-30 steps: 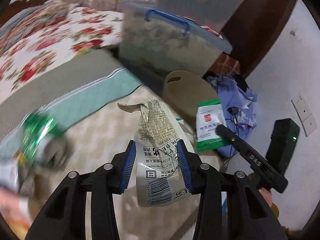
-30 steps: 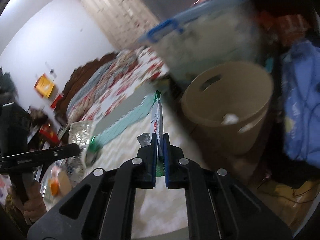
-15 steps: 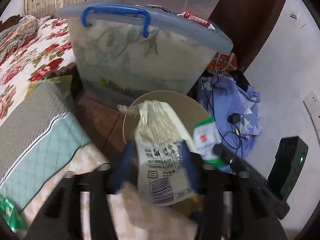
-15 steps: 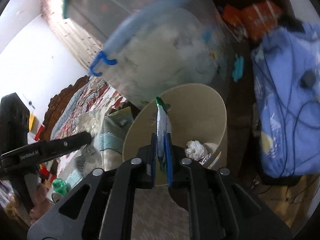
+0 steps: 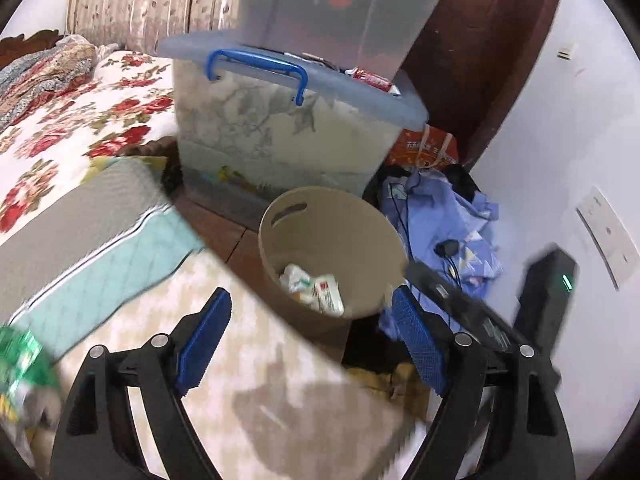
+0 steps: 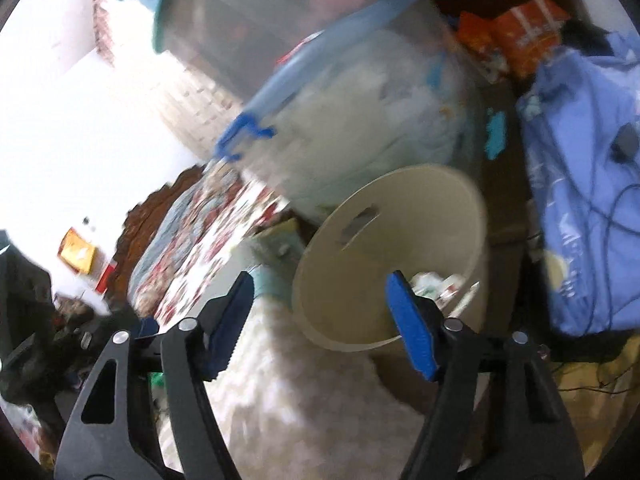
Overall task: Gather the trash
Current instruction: 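Grasp the bread crust with the right tool while the left tool grasps the clear bottle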
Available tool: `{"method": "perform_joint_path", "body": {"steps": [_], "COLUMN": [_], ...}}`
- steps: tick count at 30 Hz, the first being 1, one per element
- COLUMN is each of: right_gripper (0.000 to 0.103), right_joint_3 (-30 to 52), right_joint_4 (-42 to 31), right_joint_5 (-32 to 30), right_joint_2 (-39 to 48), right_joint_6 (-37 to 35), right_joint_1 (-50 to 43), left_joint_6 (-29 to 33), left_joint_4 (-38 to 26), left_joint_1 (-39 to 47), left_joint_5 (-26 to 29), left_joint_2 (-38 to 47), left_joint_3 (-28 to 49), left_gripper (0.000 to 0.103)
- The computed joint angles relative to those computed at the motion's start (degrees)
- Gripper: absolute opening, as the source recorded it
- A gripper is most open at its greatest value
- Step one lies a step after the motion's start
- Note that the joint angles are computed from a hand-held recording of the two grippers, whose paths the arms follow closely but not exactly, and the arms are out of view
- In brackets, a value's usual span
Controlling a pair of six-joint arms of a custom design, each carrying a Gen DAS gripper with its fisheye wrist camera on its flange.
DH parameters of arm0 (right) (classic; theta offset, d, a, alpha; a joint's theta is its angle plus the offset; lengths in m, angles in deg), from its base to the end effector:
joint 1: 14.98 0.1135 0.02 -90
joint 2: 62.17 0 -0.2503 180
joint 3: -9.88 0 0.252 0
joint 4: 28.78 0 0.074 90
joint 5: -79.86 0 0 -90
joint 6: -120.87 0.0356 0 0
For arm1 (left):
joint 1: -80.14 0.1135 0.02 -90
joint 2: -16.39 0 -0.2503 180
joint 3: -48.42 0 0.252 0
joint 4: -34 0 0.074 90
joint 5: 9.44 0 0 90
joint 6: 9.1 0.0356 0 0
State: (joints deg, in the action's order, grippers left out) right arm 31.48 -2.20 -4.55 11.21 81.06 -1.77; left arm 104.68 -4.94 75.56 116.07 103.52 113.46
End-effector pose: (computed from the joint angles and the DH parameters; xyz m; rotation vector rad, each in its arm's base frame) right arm 0.1987 0.0431 0.1088 0.7139 1.9336 0.6015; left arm 0.2883 -0.0438 0.1786 0.8023 2.3421 -0.6726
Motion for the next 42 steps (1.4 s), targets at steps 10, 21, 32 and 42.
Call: {"method": "perform_joint_path", "body": {"steps": [10,21,32,42], "right_gripper": [0.060,0.046,0.039,0.011], "right_joint_3": [14.2,53.2,75.7,74.9], "right_joint_4": [-1.8,-18.4,-33.6,-32.2], "right_joint_5": [2.3,-4.3,-4.6,-4.4], "right_joint_2": [11.6,39.3,52.6,52.0], "right_joint_6": [1.4,-6.3,-4.6,-3.0], "right_joint_1": [21.7,41.9,44.7,46.1], "left_joint_6": [46.9,55.9,50.3,46.5], "left_joint_4": [-32.9,-44.4,-39.2,-26.6], "left_joint_1": [45.4,79.2,82.3,78.7], "left_joint_5": [8.9,11.9,9.1,5.8], "left_joint_2": [-3.4,24.3,37.5,35.2], "left_joint_3": [0.9,35.0,46.7,36.8], "left_gripper": [0.078,0.077,0.078,0.077]}}
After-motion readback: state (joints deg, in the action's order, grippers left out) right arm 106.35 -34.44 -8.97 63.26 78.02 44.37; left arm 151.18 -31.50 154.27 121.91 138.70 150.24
